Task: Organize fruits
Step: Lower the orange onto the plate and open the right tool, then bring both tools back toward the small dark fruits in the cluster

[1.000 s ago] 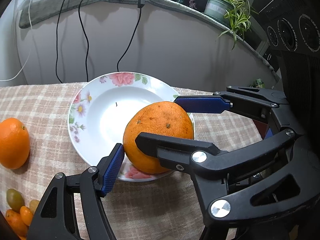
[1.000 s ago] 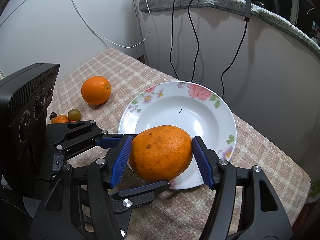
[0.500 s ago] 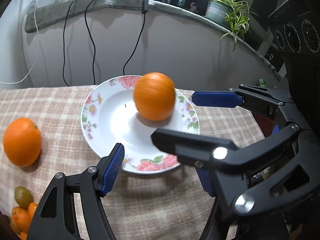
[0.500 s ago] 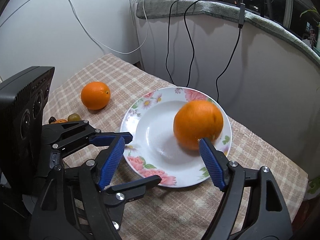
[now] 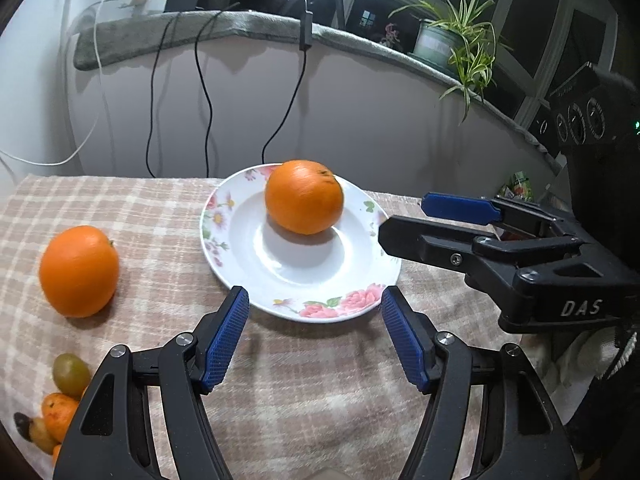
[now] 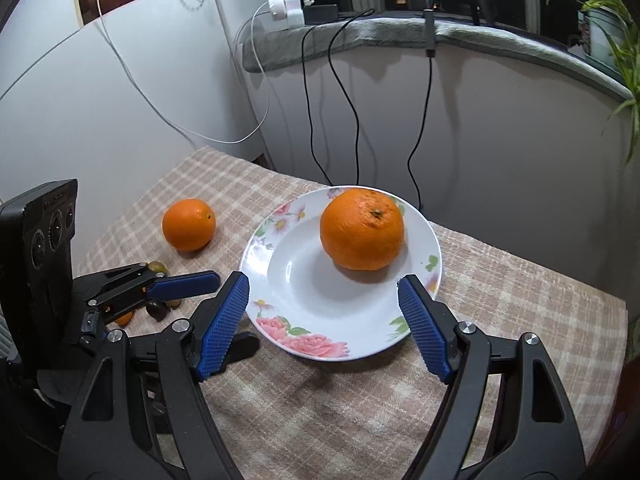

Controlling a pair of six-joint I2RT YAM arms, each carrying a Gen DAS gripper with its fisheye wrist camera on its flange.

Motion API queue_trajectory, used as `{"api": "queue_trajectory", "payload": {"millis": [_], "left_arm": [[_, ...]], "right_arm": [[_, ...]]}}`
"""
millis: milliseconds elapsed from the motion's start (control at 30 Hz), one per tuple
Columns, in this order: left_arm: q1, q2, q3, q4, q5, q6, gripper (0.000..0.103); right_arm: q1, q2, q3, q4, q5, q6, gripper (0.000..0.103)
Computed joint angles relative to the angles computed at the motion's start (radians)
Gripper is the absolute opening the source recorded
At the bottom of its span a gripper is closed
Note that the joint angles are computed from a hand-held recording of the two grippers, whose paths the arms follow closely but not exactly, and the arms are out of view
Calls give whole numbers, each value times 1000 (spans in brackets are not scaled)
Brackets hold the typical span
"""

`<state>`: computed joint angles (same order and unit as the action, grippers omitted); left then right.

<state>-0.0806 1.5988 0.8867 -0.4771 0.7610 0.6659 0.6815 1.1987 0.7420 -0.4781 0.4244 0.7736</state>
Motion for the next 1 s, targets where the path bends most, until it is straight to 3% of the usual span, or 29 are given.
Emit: {"api": "queue_trajectory", "payload": {"millis": [367, 667, 1000], "left_arm": [[111, -38, -6, -76, 51, 122, 69], [276, 6, 41, -193, 88, 294, 69], [485, 128, 128, -251, 72, 428, 69]], "right_arm": [[143, 52, 64, -99, 97, 123, 87], [263, 137, 133, -106, 154, 198, 87], [346, 305, 245, -46, 174, 179, 87]]}}
